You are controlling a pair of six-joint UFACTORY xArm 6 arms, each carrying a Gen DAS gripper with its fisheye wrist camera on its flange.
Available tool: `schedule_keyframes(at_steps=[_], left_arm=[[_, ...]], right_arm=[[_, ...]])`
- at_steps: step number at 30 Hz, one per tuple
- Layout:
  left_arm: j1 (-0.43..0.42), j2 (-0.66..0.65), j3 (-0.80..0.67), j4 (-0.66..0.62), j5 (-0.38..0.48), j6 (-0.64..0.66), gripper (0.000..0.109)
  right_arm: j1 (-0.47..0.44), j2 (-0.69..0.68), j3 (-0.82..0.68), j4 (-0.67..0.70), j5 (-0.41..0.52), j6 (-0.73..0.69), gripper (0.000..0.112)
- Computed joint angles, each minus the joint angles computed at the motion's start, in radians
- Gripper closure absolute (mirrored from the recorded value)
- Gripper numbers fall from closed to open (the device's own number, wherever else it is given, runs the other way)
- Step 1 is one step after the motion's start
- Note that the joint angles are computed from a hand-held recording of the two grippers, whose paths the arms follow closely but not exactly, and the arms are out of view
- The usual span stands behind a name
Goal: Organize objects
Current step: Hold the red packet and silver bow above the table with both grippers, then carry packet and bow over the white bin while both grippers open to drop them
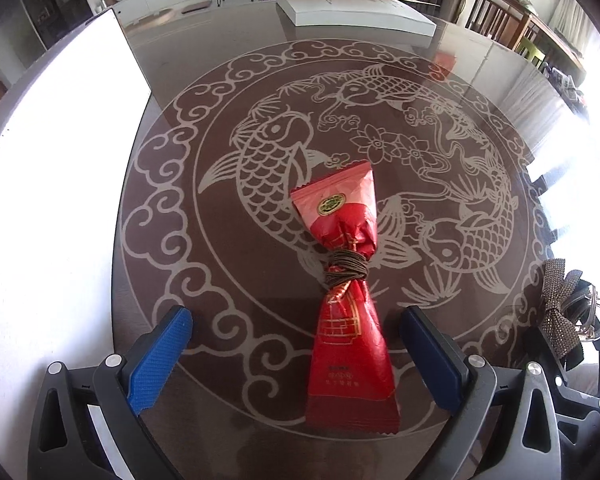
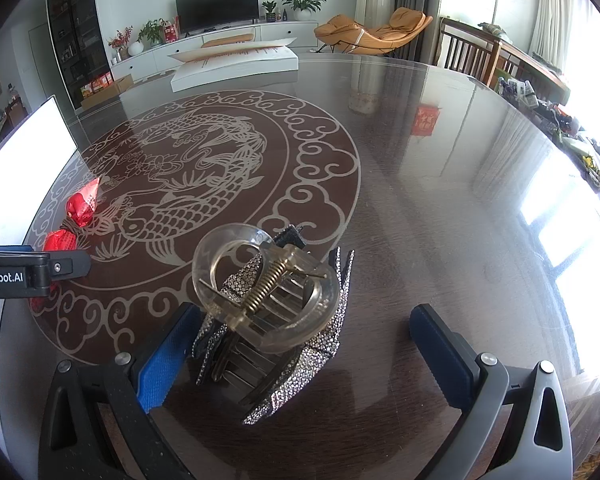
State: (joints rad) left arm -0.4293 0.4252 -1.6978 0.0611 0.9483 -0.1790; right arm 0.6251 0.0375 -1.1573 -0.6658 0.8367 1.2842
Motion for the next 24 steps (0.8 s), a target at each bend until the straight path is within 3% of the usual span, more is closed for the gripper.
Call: schedule_keyframes(at_steps=[2, 4, 6, 11, 15, 18, 19, 24], left_arm=[[0.004, -0.007, 0.017, 0.007, -0.029, 0.006, 0.008], [-0.001, -0.043, 0.074, 0.012, -0.1, 0.028, 0.036], [-0.017, -0.075, 0.114, 0.012, -0.131, 0.059, 0.088], [-0.032, -0.175, 0.279, 0.027, -0.247, 0.002, 0.088], [-0.034, -0.252, 0.407, 0.019, -0.348, 0.002, 0.088], [-0.033, -0.286, 0.464, -0.004, -0.397, -0.001, 0.088], [-0.032, -0.294, 0.475, -0.017, -0.405, 0.006, 0.088], [-0.022, -0.355, 0.531, -0.165, -0.447, 0.082, 0.09]], right_arm=[[0.0, 0.0, 0.0, 0.0, 0.0, 0.0, 0.009], [0.0, 0.0, 0.0, 0.0, 0.0, 0.0, 0.009], [0.0, 0.0, 0.0, 0.0, 0.0, 0.0, 0.009], [-0.004, 0.004, -0.002, 0.0, -0.005, 0.002, 0.009], [-0.048, -0.013, -0.002, 0.159, -0.055, -0.158, 0.012], [-0.08, -0.02, -0.006, 0.254, -0.103, -0.22, 0.037], [-0.085, -0.013, -0.019, 0.276, -0.1, -0.249, 0.055], [-0.081, -0.006, -0.069, 0.343, -0.041, -0.342, 0.06]])
